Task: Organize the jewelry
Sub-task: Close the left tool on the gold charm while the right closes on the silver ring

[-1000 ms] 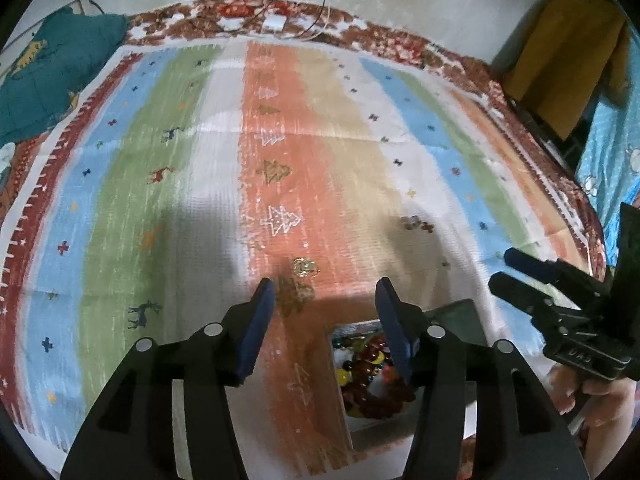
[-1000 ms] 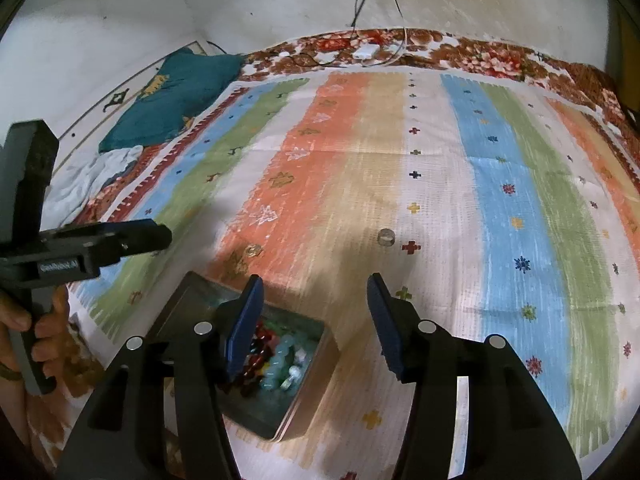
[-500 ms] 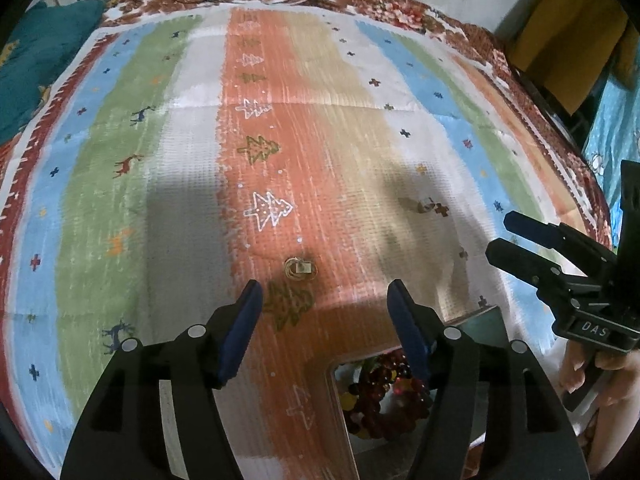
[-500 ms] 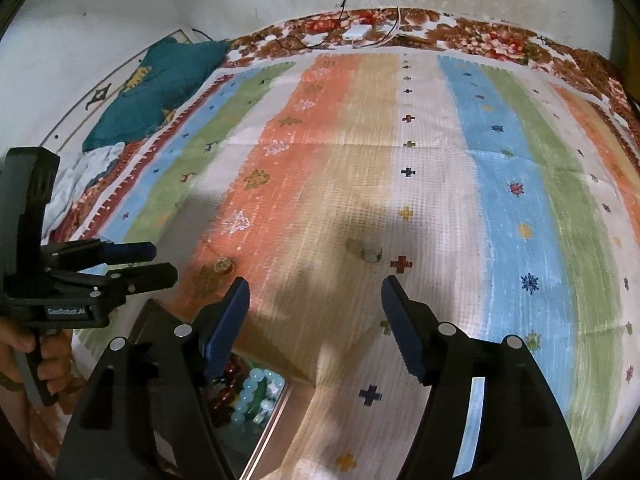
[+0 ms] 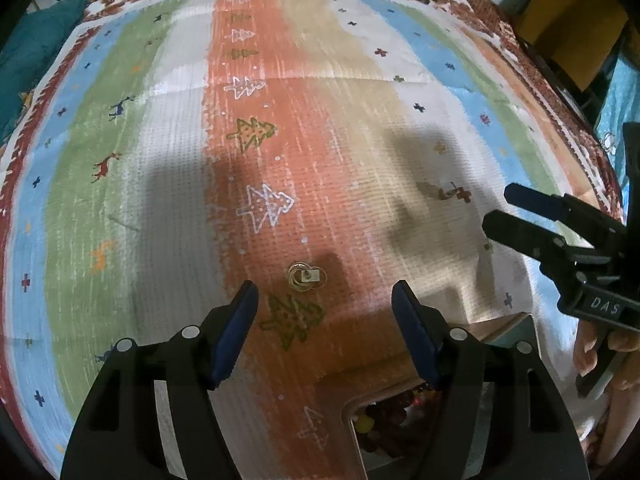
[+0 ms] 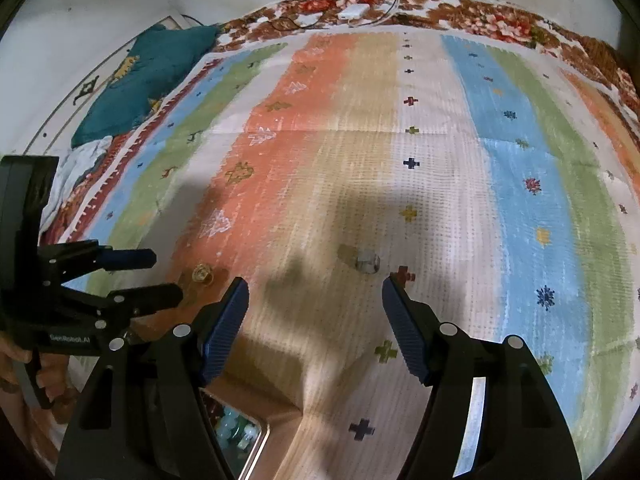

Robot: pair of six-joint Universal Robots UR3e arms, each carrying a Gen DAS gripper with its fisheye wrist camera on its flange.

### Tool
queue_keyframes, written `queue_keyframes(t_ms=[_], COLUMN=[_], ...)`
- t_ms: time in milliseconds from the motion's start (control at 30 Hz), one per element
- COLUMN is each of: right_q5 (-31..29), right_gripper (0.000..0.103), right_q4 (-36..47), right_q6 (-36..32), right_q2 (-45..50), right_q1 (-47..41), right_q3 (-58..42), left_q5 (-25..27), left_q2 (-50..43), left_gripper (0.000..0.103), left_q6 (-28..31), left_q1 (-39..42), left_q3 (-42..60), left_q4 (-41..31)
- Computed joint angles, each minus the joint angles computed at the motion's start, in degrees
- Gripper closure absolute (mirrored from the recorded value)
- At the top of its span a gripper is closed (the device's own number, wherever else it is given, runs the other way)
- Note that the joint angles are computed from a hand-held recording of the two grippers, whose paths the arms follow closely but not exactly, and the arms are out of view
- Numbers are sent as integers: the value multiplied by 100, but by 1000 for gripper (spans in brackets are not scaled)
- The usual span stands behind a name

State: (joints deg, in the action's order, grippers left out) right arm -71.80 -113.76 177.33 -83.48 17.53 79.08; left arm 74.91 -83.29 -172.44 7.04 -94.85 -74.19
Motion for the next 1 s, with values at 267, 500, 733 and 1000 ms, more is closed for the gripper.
queue_keyframes(t_ms=[267, 500, 733, 1000], right_q5=[-98, -244, -337, -529], right_gripper=[34, 34, 34, 34], right_q4=[132, 308, 443, 516], right_q6=[-26, -7, 5, 103], right_q2=[333, 691, 1025, 1448], right_q1=[83, 164, 234, 262], right_q3=[-318, -660, -955, -1273], left_q5=[166, 342, 357, 254], left_q2=[-376, -779, -1015, -1129], left_gripper=[34, 34, 34, 34], left_q6=[1, -35, 29, 55], left_q1=[-162, -292, -325, -276], left_q3=[183, 407, 542, 597], left_q4=[62, 115, 100, 50])
